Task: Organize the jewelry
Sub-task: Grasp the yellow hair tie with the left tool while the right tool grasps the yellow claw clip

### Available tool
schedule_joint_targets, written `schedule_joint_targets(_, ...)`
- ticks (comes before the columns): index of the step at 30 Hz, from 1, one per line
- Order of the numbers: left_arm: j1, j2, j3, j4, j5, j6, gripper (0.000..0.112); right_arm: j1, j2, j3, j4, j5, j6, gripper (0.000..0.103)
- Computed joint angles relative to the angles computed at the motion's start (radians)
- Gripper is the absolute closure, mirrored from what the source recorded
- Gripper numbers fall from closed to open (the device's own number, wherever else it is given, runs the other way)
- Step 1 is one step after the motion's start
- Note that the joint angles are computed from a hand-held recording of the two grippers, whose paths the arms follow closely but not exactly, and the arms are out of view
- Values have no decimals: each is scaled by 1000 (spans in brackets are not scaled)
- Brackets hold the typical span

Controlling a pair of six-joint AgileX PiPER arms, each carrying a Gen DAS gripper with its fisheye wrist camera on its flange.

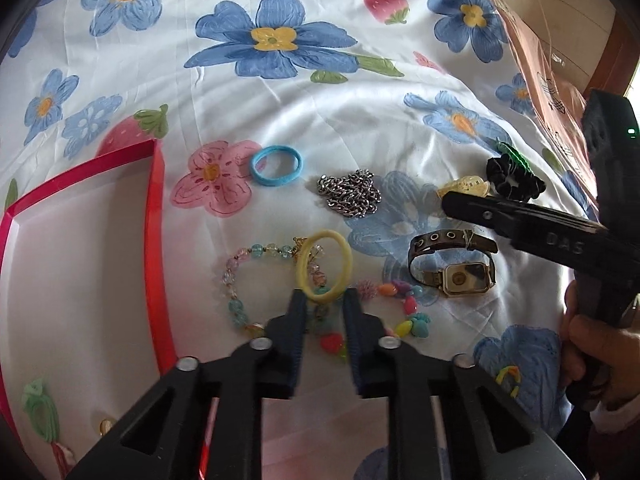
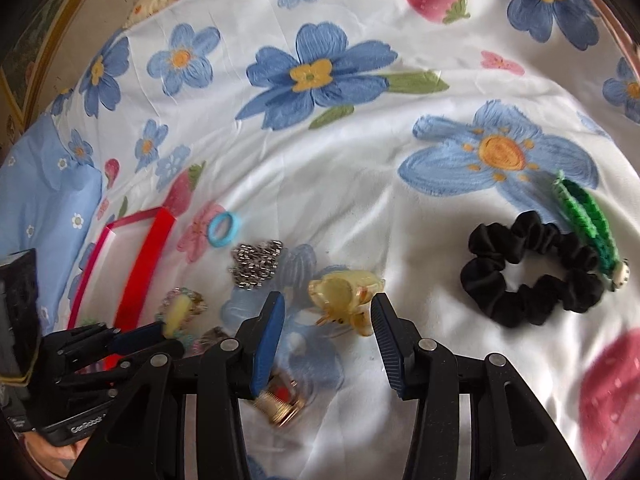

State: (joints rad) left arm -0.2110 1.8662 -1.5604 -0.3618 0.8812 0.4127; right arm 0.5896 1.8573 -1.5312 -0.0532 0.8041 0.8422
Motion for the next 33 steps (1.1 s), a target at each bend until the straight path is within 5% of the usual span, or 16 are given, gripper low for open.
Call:
schedule_joint_targets(3, 8, 3, -3, -20, 8, -2, 103, -5, -4, 20, -16, -8, 15, 73)
schedule_joint_targets(21, 133, -233, 160, -144, 41, 60, 108, 52, -142, 41, -34, -40, 28, 74)
schedule_joint_targets(33, 356, -308, 219, -250, 130, 228, 109, 171, -26, -157, -25, 7, 39, 74)
